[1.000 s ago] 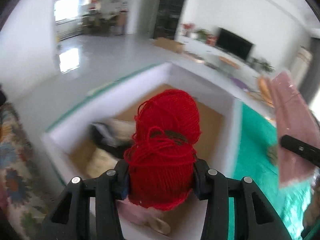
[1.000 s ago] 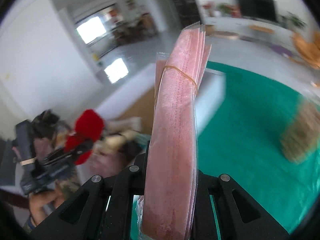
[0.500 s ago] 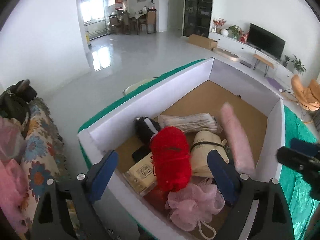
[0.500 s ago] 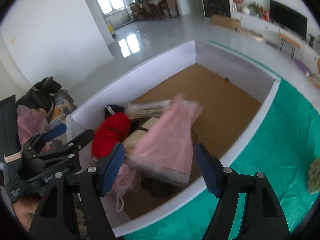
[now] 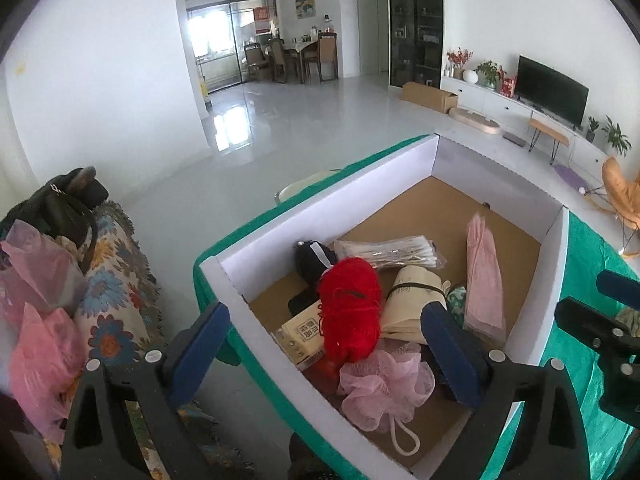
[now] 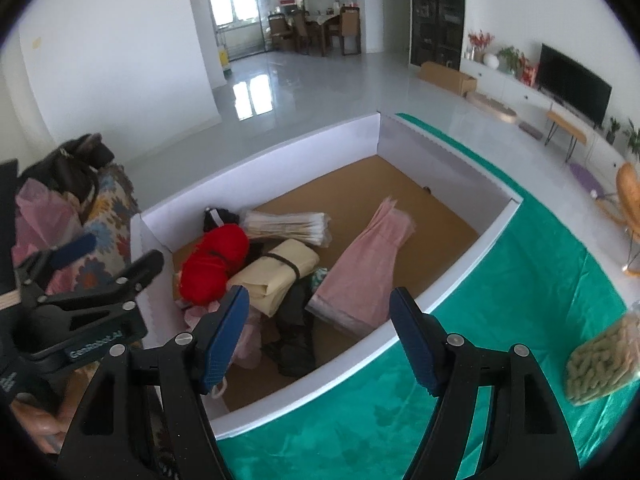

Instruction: Organize soft objects

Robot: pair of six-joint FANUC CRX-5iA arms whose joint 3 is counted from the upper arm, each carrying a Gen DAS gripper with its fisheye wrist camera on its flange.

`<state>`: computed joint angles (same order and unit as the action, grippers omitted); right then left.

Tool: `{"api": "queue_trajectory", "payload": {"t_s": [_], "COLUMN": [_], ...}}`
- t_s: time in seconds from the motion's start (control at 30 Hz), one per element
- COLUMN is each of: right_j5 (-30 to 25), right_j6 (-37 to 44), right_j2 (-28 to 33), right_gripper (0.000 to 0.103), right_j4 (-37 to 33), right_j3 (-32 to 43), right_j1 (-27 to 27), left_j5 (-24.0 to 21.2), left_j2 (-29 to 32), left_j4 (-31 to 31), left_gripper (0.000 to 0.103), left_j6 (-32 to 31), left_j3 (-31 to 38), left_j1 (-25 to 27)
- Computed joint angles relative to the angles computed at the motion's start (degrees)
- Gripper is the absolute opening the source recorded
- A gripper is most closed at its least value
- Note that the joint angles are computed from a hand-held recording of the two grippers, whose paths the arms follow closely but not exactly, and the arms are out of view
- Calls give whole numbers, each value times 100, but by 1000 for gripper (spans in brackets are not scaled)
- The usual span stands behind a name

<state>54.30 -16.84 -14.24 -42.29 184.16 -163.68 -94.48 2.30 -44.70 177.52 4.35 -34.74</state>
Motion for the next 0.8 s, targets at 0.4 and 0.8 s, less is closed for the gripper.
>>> {"api": "queue_trajectory", "payload": {"t_s": [0.4, 0.8], "right_j5": [-200, -204], "right_j6": [-11, -120], "right_j2": [-34, -143], "right_gripper": [76, 76], "right_j4": [148, 208], "right_j3": [-24, -61], "right_j1": [42, 22], "left_j5": [-188, 1], "left_j2": [131, 49], "left_j4": [-142, 33], "left_gripper": [96, 96], "left_j6": [-98, -44], "left_j3": [204, 79], "left_j1": [-153, -33]}}
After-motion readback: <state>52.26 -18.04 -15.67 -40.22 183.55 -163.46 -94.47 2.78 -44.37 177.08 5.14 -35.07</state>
